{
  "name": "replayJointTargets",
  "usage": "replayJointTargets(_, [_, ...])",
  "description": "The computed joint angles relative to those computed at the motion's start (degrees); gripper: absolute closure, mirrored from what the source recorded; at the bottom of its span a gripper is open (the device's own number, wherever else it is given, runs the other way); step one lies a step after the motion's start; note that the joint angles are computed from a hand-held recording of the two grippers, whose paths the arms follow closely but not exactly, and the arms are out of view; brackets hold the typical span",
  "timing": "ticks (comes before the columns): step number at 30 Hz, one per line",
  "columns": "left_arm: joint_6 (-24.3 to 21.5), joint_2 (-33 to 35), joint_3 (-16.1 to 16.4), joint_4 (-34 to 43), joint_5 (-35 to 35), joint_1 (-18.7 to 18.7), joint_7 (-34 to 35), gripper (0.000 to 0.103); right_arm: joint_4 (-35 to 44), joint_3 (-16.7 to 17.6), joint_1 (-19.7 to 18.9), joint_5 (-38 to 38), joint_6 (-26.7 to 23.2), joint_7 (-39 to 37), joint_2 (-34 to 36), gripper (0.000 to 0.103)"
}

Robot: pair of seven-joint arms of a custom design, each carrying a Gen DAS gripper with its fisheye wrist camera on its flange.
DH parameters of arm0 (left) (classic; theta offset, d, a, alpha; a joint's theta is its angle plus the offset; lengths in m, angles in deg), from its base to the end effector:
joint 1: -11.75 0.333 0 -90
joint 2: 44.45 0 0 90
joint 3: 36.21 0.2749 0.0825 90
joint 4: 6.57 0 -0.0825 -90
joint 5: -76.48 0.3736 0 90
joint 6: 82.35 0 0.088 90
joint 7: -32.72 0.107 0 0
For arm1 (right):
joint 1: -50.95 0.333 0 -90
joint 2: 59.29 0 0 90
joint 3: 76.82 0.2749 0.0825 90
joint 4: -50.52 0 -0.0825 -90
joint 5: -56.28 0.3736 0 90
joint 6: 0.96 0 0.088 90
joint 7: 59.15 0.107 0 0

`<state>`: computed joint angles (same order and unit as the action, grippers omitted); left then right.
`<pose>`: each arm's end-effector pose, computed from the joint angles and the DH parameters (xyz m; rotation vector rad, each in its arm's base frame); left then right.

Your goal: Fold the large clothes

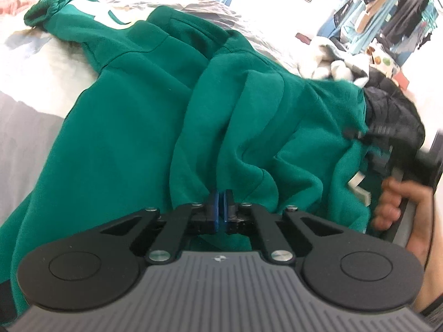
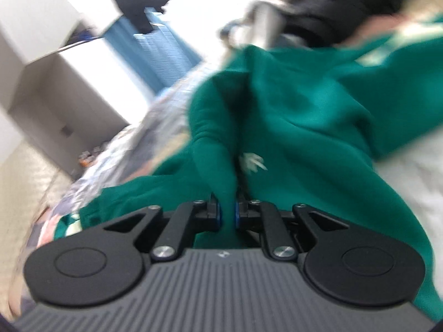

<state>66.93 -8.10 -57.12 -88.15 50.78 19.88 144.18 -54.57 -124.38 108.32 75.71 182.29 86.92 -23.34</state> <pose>0.7209 -0.0949 0.3764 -1.8656 2.1518 -1.1266 0.6447 0.1657 0.3704 -0.7963 2.0455 -0.5067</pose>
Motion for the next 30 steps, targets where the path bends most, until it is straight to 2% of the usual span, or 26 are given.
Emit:
replayJointTargets(1, [-0.7, -0.1, -0.2, 0.1, -0.4, 0.5, -0.1, 0.101, -0.7, -1.7, 1.8, 0.5, -1.1, 1.0, 0.4, 0.092])
replayJointTargets(5, [-2.4, -0.9, 1.4, 0.1, 0.5, 0.4, -1.7, 0.101, -2.3, -5.0, 5.6, -0.9, -3.4, 4.4, 0.9, 0.092])
replayJointTargets(10, [-4.8, 1.3, 0.3, 2.9, -1.4, 1.9, 0.2, 0.101, -2.2, -7.5, 7.7, -5.1, -6.0, 7.6, 0.4, 0.089])
replayJointTargets(13, [-5.6, 3.0, -0.6, 5.0, -3.5, 2.8, 1.7, 0.1, -3.6, -8.0, 8.6, -7.6, -7.2, 8.7, -1.6, 0.073])
replayJointTargets(14, [-6.1, 3.7, -1.0, 6.0, -4.1, 3.0, 2.4, 0.099, -3.9, -7.5, 8.3, -8.4, -7.3, 8.8, -2.6, 0.063])
replayJointTargets(15, [-6.4, 4.3, -1.3, 6.8, -4.8, 3.3, 3.1, 0.095, -4.7, -6.7, 7.9, -9.0, -6.2, 8.7, -3.8, 0.053])
replayJointTargets(17, [-6.7, 5.2, -2.1, 8.0, -6.4, 3.9, 4.3, 0.078, -6.4, -5.7, 7.8, -10.5, -4.2, 8.9, -6.0, 0.043])
replayJointTargets(18, [-6.5, 5.6, -2.5, 8.4, -7.6, 4.3, 5.0, 0.061, -6.9, -5.7, 8.2, -11.1, -4.5, 9.0, -6.8, 0.039])
replayJointTargets(19, [-6.2, 6.0, -3.0, 8.8, -8.6, 4.6, 5.8, 0.056, -7.5, -6.0, 9.1, -12.0, -5.2, 9.3, -7.7, 0.038])
replayJointTargets(22, [-6.8, 7.0, -2.5, 10.6, -8.7, 3.9, 6.4, 0.055, -9.4, -7.3, 12.0, -14.7, -7.3, 11.3, -10.3, 0.038])
replayJointTargets(25, [-7.0, 7.6, -0.7, 11.4, -6.7, 2.1, 3.5, 0.055, -12.8, -8.9, 15.7, -16.6, -6.0, 14.7, -13.0, 0.036])
replayJointTargets(26, [-7.3, 8.0, -0.2, 12.0, -6.0, 1.7, 2.4, 0.055, -13.7, -7.8, 15.3, -16.9, -4.6, 15.3, -14.0, 0.036])
replayJointTargets(29, [-8.7, 9.3, 0.1, 13.5, -5.0, 1.3, -0.3, 0.056, -14.6, 1.8, 8.0, -16.8, -1.2, 13.6, -17.0, 0.037])
replayJointTargets(30, [-9.1, 9.7, 0.1, 14.1, -4.6, 1.2, -1.0, 0.058, -14.4, 5.8, 4.8, -16.3, 0.0, 12.4, -17.3, 0.041])
